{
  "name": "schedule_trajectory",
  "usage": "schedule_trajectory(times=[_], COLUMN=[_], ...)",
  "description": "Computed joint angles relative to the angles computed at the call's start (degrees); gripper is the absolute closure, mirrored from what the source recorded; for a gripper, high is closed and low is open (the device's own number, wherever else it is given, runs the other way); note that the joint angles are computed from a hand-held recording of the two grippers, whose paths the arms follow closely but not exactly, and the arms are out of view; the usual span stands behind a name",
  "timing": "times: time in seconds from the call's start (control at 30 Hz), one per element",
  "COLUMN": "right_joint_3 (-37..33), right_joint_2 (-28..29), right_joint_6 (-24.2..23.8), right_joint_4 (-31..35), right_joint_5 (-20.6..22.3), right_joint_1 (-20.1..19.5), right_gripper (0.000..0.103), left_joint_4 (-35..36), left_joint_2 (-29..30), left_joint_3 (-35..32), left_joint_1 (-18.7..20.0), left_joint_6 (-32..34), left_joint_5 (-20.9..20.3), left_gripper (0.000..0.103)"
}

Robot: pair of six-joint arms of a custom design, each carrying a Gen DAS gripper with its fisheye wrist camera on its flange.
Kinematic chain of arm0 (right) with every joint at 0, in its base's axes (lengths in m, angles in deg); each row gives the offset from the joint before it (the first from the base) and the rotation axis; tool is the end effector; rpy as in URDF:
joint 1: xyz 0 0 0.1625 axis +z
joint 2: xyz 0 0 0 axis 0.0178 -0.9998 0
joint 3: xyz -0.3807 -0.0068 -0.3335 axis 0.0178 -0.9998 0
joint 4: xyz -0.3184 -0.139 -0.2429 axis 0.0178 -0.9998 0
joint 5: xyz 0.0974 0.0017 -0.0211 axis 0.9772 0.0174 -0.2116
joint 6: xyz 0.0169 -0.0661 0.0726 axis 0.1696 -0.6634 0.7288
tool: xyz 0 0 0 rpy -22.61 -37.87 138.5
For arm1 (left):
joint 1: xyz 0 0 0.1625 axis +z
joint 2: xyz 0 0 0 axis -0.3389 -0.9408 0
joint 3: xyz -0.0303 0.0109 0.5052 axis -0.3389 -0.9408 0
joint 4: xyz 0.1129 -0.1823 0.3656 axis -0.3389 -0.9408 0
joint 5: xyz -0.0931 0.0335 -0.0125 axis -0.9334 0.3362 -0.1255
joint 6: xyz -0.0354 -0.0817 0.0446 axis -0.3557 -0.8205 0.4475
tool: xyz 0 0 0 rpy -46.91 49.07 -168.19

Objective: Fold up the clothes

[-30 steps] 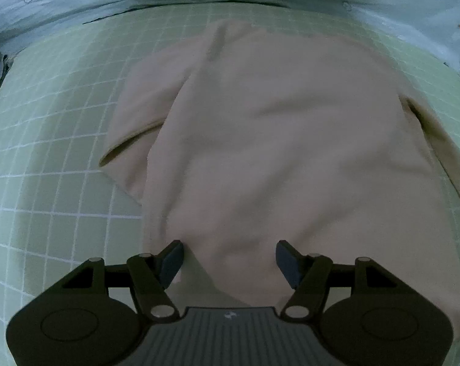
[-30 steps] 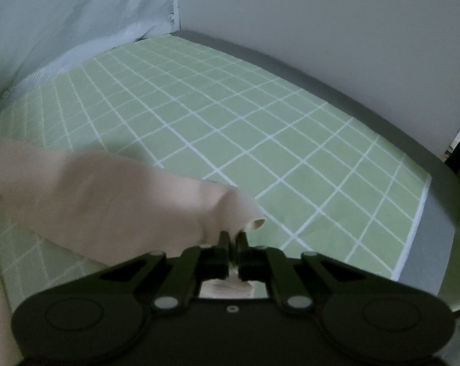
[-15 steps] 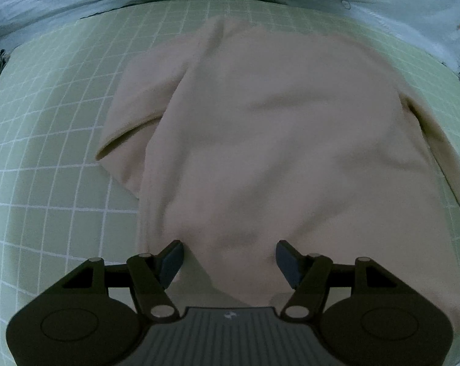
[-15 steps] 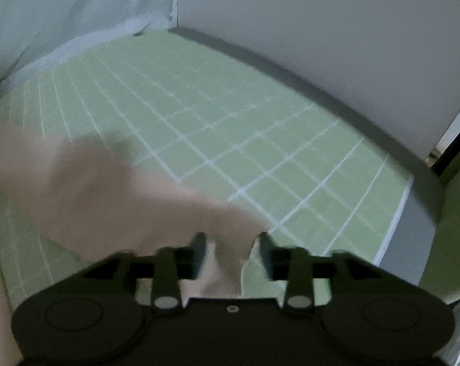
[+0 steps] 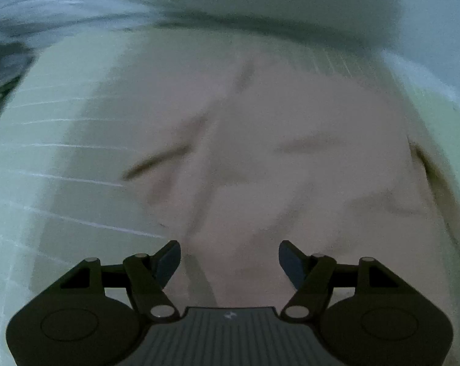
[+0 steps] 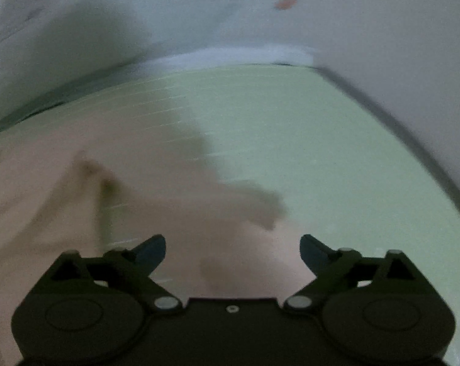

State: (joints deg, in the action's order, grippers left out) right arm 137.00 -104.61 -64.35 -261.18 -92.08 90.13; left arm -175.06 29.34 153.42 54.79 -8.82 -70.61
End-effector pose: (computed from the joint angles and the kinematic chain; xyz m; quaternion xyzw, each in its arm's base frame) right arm 0.0662 -0.4702 0.2944 -0.0686 -0.8063 0.3932 0.4365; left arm -0.2957 -0.4573 0.1216 0.0969 0.9083 -0.2339 0.3331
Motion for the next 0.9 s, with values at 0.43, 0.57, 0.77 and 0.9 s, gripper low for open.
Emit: schedule_trajectory(times=[0.43, 0.57, 0.77, 0.9], right_joint_3=[-2.1, -1.3, -1.1, -1.7], right_joint_2=[7.8, 8.8, 11.3, 12.8], right_joint_6=[0.2, 8.8, 13.0, 15.8], right_joint_4=[11.7, 11.8, 7.1, 6.1], right_joint_5=[2.7, 1.3, -2.2, -4.6], right_joint_1=[5.8, 5.9, 7.4, 8.4], right_gripper=[0.002, 0.000, 0.000, 0.000], left_joint_4=[-10.0, -16.3, -23.7, -26.3], left_joint_2=[-5.2, -3.4, 0.0, 1.9], left_joint_3=[4.1, 2.8, 2.7, 3.1], left_joint_1=[7.9, 11.5, 11.9, 10.9], left_joint_6=[2.9, 11.6, 26.3, 34.8], left_joint_5=[-1.2, -4.4, -2.0, 1.4], left_gripper=[0.050, 0.048, 0.042, 0.068])
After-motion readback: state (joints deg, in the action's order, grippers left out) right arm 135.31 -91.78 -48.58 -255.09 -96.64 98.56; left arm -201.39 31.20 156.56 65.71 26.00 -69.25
